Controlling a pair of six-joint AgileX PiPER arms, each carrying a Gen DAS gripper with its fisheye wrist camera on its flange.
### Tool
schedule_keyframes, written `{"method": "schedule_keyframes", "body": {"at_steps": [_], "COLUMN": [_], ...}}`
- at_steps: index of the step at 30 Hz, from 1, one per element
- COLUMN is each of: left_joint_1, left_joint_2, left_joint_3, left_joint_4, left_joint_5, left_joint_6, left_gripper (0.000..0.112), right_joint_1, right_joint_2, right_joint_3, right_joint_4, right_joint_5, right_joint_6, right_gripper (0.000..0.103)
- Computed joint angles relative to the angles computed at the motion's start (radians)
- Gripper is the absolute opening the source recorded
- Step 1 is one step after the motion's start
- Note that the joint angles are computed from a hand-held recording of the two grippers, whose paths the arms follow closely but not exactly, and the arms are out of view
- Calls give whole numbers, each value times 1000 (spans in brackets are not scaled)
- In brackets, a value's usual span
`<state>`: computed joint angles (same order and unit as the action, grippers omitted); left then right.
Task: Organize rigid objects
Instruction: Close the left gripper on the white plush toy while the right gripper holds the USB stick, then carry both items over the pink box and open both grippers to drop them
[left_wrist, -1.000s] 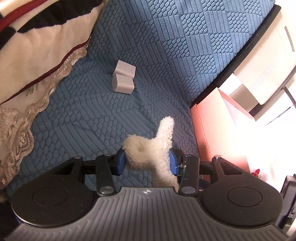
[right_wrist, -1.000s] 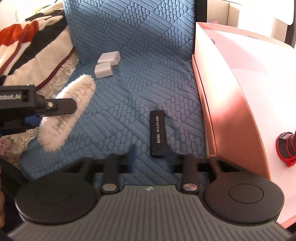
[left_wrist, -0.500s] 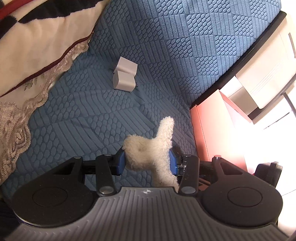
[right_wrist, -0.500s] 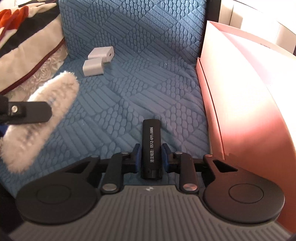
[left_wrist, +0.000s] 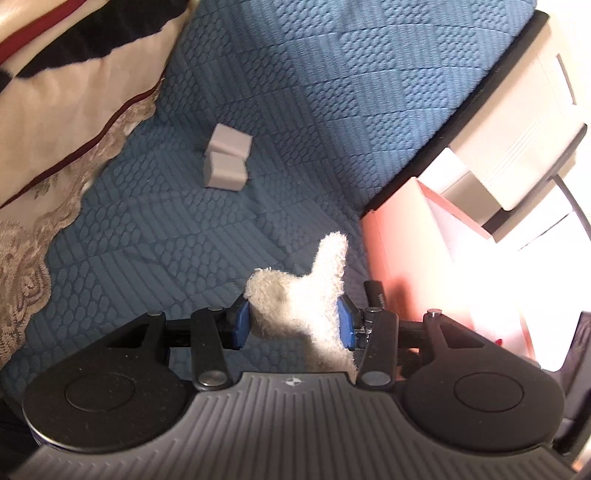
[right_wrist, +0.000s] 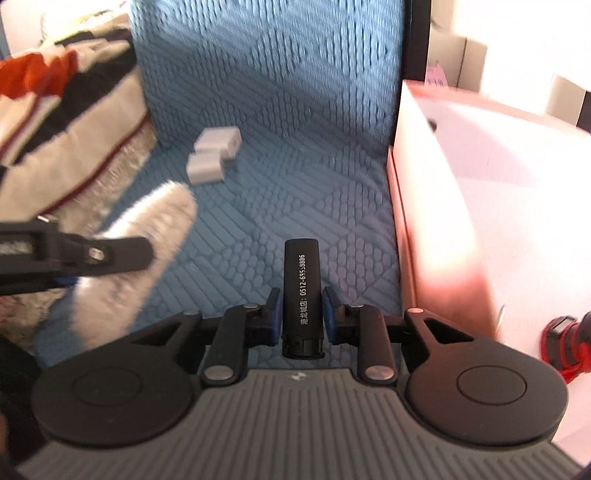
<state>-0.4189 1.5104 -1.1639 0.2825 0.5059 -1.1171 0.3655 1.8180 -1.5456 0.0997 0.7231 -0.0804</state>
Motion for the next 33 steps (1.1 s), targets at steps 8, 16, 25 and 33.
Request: {"method": "schedule_keyframes", "body": {"at_steps": [8,16,25,33], "left_joint_1": [-28,-95,-185,-263], "left_joint_2": [20,132,314,516], "left_joint_3": [-147,-414,-748,-1063], "left_joint_4": [12,22,27,-8], "left_joint_5": [73,181,321,446], "left_joint_6": [28,65,115,144], "left_gripper": [52,52,52,52], "right_joint_1": [-82,-153,-265,-398], "right_joint_2": [-51,-54,-93,-112], "right_joint_3": [-147,-299,-352,-315], "right_joint_4": [121,158,220,262], "right_joint_5": [127,213,264,266], "right_joint_6": [-116,-179,-263,-348], "right_gripper": [26,26,26,26]}}
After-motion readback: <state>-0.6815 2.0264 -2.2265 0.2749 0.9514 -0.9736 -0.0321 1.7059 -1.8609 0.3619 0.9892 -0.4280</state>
